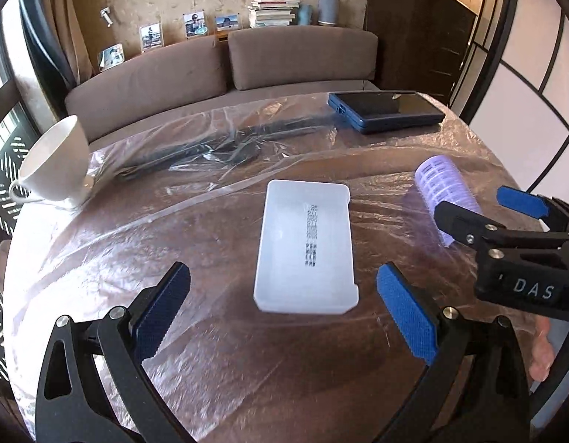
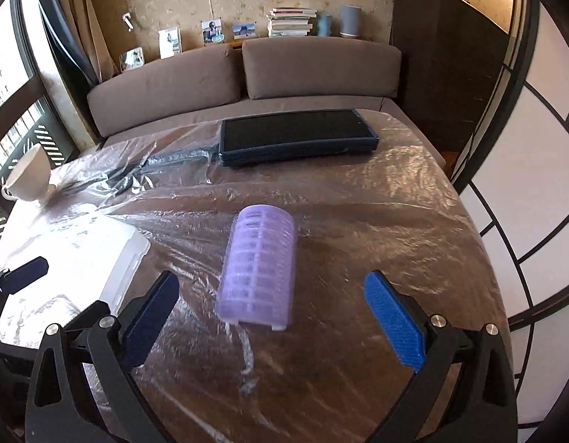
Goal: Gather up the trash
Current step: 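Move the left gripper to the white plastic box while the right gripper approaches the purple roller, then grasp the white plastic box with the left gripper while the right gripper grasps the purple roller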
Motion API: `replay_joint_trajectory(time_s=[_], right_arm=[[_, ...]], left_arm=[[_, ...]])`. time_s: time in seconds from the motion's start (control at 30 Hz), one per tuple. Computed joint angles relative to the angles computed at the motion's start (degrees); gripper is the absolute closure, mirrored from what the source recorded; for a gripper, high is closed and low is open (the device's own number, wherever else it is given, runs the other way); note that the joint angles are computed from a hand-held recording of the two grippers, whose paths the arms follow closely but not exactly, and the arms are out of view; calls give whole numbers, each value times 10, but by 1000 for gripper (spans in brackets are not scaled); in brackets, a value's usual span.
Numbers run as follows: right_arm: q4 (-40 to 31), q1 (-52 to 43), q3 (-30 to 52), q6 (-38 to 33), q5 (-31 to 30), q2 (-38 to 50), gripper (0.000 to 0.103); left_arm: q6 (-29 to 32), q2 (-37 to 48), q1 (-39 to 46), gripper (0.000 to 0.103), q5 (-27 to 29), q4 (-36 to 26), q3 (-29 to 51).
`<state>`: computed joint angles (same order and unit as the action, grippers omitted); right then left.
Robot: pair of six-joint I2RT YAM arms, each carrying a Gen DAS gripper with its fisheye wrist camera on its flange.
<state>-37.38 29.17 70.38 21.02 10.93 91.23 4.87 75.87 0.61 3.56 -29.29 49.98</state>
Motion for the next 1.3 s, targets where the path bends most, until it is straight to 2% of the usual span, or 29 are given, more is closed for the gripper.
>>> replay_joint_trajectory(time_s=[0.27,0.5,0.63,0.9,1.03,1.13,1.17,1.3], right_arm=[[3,-10,7,-2,-10,25,20],[13,4,12,-12,10,45,26],[15,3,20,-11,10,53,32],[17,8,27,-18,18,61,36],[19,12,29,-19,18,61,48],[25,11,22,-18,4,54,60],[26,10,19,-17,1,51,60],[39,4,1,-15,-20,30,60]], left_arm=[[8,25,-7,3,0,25,2],[7,51,0,13,8,28,14],[4,54,5,14,14,32,14],[6,58,4,16,11,34,16],[10,54,-1,28,3,36,14],[13,48,-4,42,4,37,11],[14,47,-5,47,5,36,11],[14,43,-6,47,9,33,8]])
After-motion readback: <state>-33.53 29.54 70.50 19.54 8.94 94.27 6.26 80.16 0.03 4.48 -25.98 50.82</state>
